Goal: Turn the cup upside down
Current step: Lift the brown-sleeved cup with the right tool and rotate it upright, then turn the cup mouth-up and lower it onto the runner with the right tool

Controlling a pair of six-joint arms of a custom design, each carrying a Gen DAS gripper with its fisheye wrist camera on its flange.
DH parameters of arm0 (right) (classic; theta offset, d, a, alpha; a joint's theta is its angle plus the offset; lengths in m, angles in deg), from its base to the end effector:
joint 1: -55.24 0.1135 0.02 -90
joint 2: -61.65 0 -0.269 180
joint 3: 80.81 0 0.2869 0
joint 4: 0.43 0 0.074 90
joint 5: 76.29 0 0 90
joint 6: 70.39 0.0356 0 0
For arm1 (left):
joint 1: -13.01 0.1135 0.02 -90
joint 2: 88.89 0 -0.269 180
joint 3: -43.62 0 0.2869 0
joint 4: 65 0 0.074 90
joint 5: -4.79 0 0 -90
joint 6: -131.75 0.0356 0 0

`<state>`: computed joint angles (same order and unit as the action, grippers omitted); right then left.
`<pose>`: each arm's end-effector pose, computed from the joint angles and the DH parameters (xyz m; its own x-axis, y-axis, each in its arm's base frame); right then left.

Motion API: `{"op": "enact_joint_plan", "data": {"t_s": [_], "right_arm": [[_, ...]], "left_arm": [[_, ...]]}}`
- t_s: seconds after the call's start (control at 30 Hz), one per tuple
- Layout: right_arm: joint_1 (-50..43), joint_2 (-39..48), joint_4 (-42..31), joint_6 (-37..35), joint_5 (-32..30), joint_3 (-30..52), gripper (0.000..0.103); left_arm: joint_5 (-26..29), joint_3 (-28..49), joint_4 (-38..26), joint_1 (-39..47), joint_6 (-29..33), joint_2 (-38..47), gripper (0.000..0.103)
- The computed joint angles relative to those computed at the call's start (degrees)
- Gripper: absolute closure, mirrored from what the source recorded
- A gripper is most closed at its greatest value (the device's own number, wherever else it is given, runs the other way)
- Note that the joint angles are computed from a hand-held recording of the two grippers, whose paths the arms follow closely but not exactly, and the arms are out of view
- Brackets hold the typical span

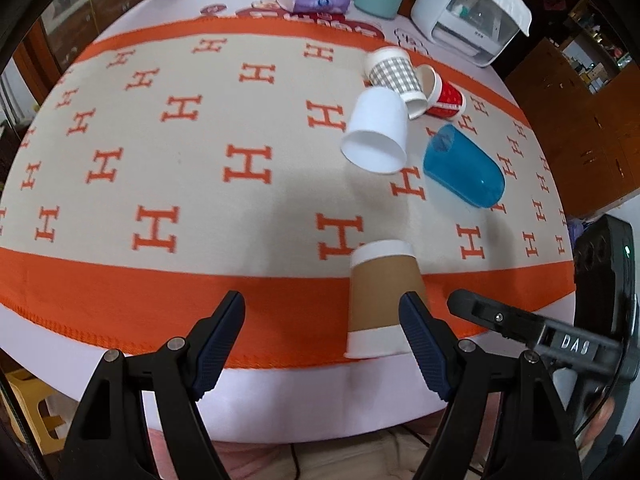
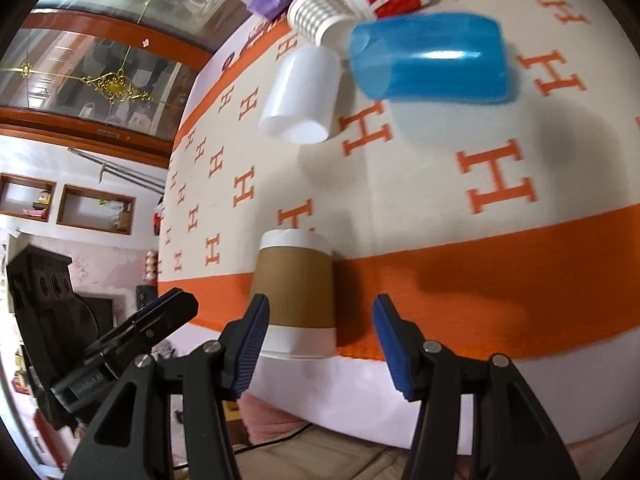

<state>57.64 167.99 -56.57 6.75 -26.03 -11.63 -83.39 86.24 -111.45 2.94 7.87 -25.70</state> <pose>0.3173 0.0361 0.0971 -0.9735 -0.2121 -0.0859 -0.2176 0.7412 0.6350 0.2066 -0.0378 0.1519 -0.8568 -0.4137 -0.3078 -0.3501 0.9049 -0.2419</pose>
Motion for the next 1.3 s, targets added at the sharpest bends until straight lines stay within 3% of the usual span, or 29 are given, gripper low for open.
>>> {"op": "enact_joint_plan", "data": {"t_s": [0.3, 0.5, 0.63, 1.0, 1.3], "right_arm": [[4.5, 5.6, -2.5, 2.7, -0.6, 5.4, 0.049], [7.2, 7.9, -3.1, 4.1, 2.1, 8.3, 0.049], [9.3, 8.3, -3.2, 4.4, 4.4, 9.2, 0.049], [11.8, 9.4, -1.4, 8.3, 5.5, 8.4, 0.043], [12.4, 3.7, 1.2, 8.7, 8.0, 4.0, 0.044]], "left_arm": [[2.5, -4.5, 4.1, 5.3, 4.2, -1.0, 0.025], [1.0, -5.5, 5.8, 5.8, 7.1, 0.5, 0.025], [2.9, -6.7, 7.4, 8.3, 9.4, 0.6, 0.025], [6.1, -8.9, 9.6, 14.5, 15.9, 1.8, 0.025], [5.6, -10.2, 8.9, 15.0, 18.7, -0.7, 0.025]]}}
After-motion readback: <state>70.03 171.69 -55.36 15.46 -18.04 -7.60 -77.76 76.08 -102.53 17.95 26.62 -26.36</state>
